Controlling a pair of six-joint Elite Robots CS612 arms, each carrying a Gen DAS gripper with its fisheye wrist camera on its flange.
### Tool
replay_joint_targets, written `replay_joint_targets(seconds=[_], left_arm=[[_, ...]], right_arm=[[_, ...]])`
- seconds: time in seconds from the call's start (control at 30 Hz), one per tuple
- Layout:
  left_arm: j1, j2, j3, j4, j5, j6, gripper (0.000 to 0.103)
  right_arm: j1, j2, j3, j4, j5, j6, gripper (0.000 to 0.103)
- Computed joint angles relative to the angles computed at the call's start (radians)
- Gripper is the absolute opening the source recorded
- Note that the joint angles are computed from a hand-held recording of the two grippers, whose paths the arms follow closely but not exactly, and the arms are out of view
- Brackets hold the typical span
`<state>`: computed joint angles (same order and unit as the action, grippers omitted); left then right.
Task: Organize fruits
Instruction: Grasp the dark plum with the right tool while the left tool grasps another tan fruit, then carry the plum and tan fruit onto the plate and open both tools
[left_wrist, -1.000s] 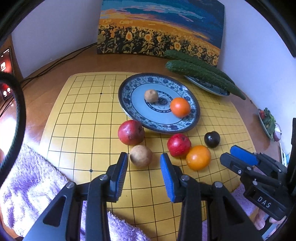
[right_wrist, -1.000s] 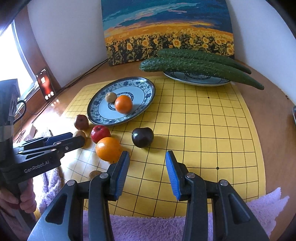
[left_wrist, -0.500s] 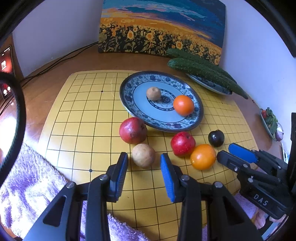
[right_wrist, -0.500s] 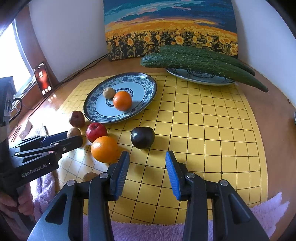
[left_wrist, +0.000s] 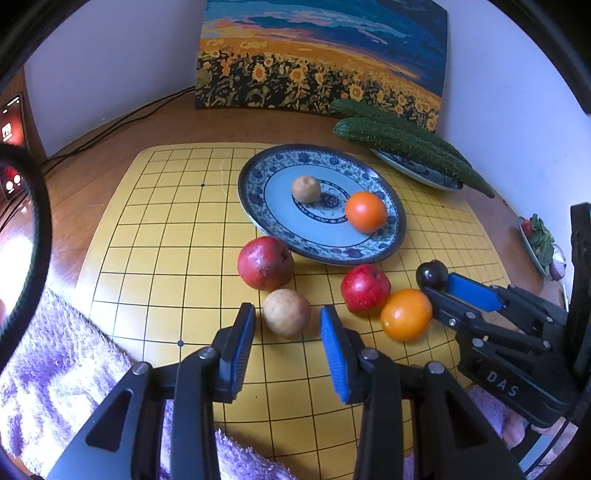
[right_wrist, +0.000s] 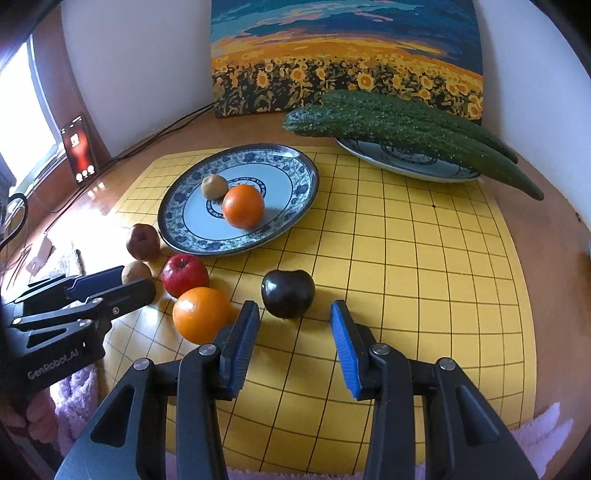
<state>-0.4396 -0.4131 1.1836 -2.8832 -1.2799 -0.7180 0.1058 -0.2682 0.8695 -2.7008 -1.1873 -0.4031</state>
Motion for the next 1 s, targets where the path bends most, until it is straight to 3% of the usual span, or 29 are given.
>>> replay_joint_targets(seconds=[0.33,0.47,1.0], left_arm=[[0.004,-0.002,0.011,-0.023,-0.012,-0.012,0.028],[0.004,-0.003,0.014,-0.030,-0.018,-0.010,0.028],[-0.004,-0.031,0.057,-0.080,-0.004,-0.002,0.028]], right_arm=[[0.002,0.009,-0.009,-0.017,0.006,0.004,0.038],[0.001,0.011,-0.010,-0.019,0.015,-0.002,0.031],[-0.009,-0.008,0.021,-0.052,0.051,0.021,0.030]])
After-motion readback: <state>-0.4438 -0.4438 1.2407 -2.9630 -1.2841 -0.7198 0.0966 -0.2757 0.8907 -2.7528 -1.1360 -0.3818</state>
